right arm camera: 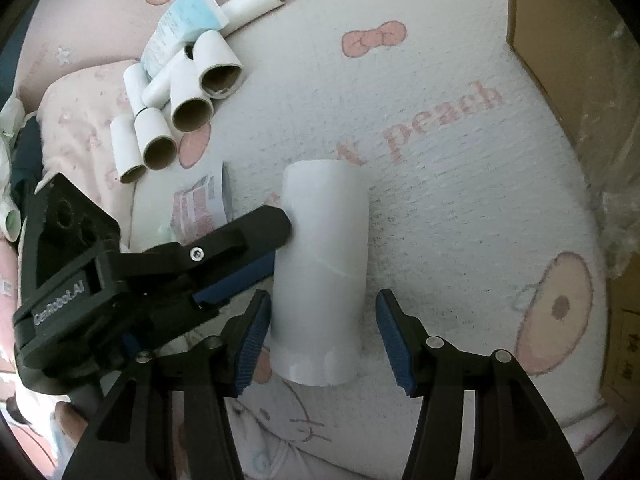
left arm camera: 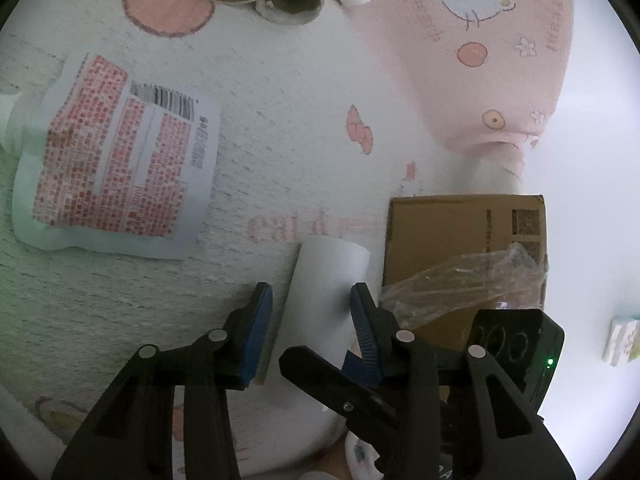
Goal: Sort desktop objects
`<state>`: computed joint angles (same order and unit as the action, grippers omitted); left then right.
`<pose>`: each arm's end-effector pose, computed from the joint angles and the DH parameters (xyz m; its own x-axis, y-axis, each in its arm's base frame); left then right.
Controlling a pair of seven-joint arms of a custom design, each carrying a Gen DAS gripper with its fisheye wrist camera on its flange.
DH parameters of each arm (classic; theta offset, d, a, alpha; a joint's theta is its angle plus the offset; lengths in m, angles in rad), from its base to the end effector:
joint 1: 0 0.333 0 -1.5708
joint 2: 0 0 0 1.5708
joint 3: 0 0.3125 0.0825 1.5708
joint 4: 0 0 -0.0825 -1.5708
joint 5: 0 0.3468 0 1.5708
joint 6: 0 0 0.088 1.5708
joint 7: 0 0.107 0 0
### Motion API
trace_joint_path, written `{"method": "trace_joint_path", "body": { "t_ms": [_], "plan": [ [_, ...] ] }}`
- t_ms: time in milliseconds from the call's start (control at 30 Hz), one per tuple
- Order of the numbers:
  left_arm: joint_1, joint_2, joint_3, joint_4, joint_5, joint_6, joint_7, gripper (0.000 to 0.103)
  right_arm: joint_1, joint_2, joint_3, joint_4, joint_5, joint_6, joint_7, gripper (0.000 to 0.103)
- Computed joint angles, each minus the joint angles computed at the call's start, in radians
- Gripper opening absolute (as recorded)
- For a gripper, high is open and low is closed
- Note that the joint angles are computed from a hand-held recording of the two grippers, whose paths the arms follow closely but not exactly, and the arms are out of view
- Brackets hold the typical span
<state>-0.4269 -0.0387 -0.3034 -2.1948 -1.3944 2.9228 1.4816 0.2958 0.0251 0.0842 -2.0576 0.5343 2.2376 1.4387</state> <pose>0.4233 -0.2982 0.4663 0.3572 -0.4521 0.8173 -0.8175 -0.5746 0.0395 0.4946 0.2135 0.4569 0.2176 -0.8754 -0.4316 -0.9751 -0.1750 -0.1366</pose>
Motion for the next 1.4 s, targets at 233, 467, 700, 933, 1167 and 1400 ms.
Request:
{"method": "trace_joint_path", "body": {
  "t_ms": [233, 467, 700, 933, 1167, 1400],
  "plan": [
    [0.003, -0.005, 0.000, 0.010, 0.037, -0.051, -0.002, 0.044, 0.000, -0.011, 0.003, 0.003, 0.000, -0.019, -0.030, 0.043],
    [-0.008, -0.083, 0.005, -0.001, 0.334, -0.025, -0.179, 0.045, 0.017, -0.109, -0.006, -0.036, 0.012, 0.008, -0.087, 0.043],
    [0.017, -0.138, 0.016, 0.044, 0.740, -0.072, -0.477, 0.045, 0.033, -0.194, -0.026, -0.047, 0.062, 0.018, -0.166, 0.043],
    [0.026, -0.075, 0.033, 0.257, 0.910, -0.217, -0.506, 0.045, 0.044, -0.280, -0.070, -0.063, 0.155, 0.061, -0.240, 0.043],
    [0.032, 0.053, 0.000, 0.524, 1.138, -0.317, -0.580, 0.045, 0.027, -0.340, -0.094, -0.052, 0.151, 0.115, -0.292, 0.043],
    [-0.021, 0.224, -0.008, 0.836, 1.333, -0.456, -0.627, 0.046, 0.001, -0.356, -0.140, 0.001, 0.144, 0.123, -0.302, 0.043]
  ]
}}
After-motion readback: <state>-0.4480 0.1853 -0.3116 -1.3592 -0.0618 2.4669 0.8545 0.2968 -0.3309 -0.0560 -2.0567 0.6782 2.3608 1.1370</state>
